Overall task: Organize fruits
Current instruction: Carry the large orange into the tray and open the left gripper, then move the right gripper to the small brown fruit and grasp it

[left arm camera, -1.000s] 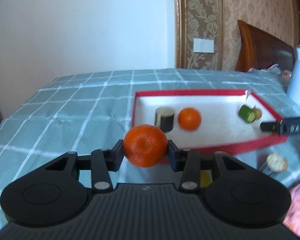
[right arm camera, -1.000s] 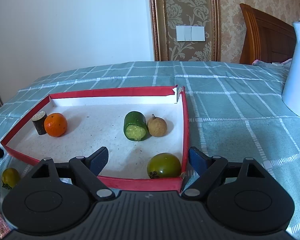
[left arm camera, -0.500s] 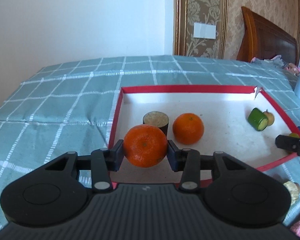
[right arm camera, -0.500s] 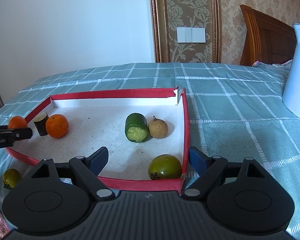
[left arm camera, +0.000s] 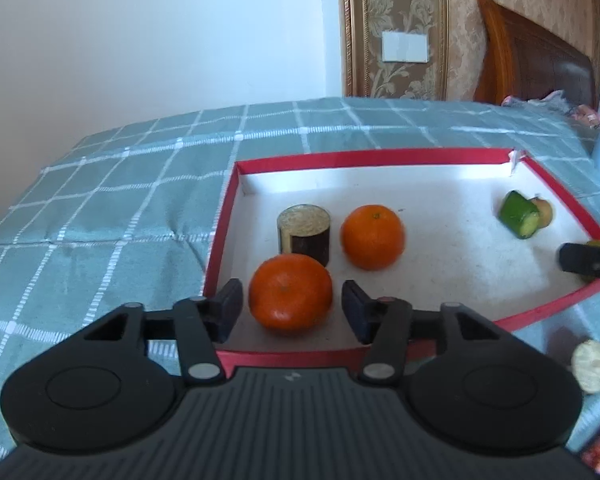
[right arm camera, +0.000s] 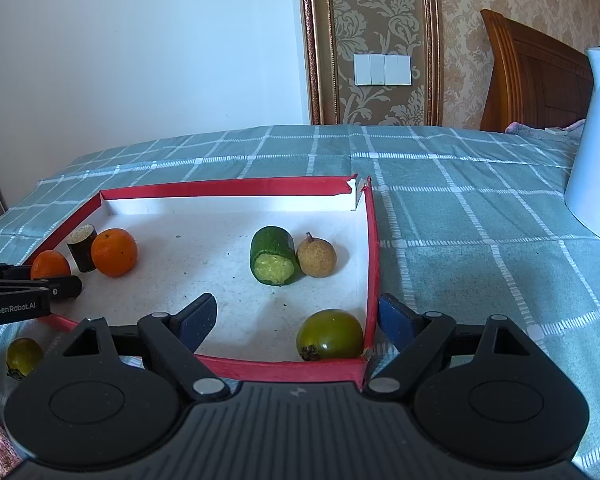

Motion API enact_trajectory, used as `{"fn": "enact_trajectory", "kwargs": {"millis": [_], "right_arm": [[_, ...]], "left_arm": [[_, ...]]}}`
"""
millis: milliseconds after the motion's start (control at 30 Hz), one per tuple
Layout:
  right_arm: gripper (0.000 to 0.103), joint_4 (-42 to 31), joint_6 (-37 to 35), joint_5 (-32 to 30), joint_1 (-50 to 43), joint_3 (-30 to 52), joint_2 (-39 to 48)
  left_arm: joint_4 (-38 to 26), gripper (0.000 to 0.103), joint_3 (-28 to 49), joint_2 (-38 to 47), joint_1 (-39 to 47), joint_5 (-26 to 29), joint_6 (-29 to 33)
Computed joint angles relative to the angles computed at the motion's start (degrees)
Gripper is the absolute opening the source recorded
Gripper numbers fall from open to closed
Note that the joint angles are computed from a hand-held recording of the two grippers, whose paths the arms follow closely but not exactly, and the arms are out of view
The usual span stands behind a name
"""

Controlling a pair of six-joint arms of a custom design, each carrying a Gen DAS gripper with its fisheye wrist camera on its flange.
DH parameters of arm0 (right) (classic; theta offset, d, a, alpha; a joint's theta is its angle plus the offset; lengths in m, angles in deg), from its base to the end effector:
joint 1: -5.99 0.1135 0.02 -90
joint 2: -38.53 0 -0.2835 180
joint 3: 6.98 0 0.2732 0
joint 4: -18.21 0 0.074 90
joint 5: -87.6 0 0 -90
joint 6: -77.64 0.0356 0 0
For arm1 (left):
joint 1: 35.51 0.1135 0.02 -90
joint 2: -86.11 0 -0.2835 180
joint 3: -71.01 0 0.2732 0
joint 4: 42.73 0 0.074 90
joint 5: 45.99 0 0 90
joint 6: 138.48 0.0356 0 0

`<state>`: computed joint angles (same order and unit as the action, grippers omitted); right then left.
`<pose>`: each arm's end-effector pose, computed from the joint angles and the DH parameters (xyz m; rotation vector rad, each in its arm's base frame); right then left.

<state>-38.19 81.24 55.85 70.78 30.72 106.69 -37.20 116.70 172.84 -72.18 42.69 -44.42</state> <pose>0.0935 0.1274 0.1456 0.5609 2.0532 -0.1650 0.2404 -0.1780 0.1535 0.7554 2.0725 -0.2945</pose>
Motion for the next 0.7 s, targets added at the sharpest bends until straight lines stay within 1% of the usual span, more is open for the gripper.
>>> {"fn": "enact_trajectory", "kwargs": {"millis": [33,67,133,167,200,267,367,433,567,633,700], "right_arm": [[0.088,-0.02,-0.05,-0.14,-0.04,0.06,0.05],[0.088,0.12,-0.24,-0.21,-0.19,0.0,-0.06],[0.088,0.13,-0.16,-0.18,-0.21,-0.01,-0.1],[0.088,0.04,-0.12,-0.12,-0.18,-0.02,-0.18],[0.088,-0.15,0.0,-0.1,-0.21,0.02,-0.15],[0.088,-0.64,0.62,0.19,0.03,0.02,-0.24],[0.088,-1.02,1.18,0.32,0.17,-0.26,-0.65],[0.088,-0.59,0.64,0.1,0.0,-0.54,-1.14],[0.088,-1.55,1.8,0.77,1.02,-0.42,-1.21],[0.088,-3.14,3.25,1.25,1.82,0.26,-0.17],[0.088,-5.24,6.37,1.22,3.62,0.58,0.3]], "left_arm": [[0.53,0.07,-0.97,-1.1,-0.31,-0.99,-0.35],[0.84,0.075,-2.06,-2.47,-0.16,-0.19,-0.41],[1.04,0.078,-4.23,-5.4,-0.52,-0.23,-0.47],[2.79,0.08,-6.17,-7.1,-0.87,-0.46,-0.21],[3.79,0.088,-8.07,-9.16,-1.52,-1.89,-0.24],[5.97,0.095,-12.01,-13.51,-2.44,-4.66,-0.49],[6.79,0.096,-16.66,-19.65,-2.19,-6.57,-0.52],[6.72,0.098,-18.72,-22.14,-1.17,-7.59,-1.69],[4.45,0.099,-20.61,-23.79,4.27,-3.06,-5.59],[3.88,0.099,-20.81,-22.67,7.06,-0.22,-6.21],[1.52,0.099,-19.64,-21.01,10.01,3.3,-6.45]]}}
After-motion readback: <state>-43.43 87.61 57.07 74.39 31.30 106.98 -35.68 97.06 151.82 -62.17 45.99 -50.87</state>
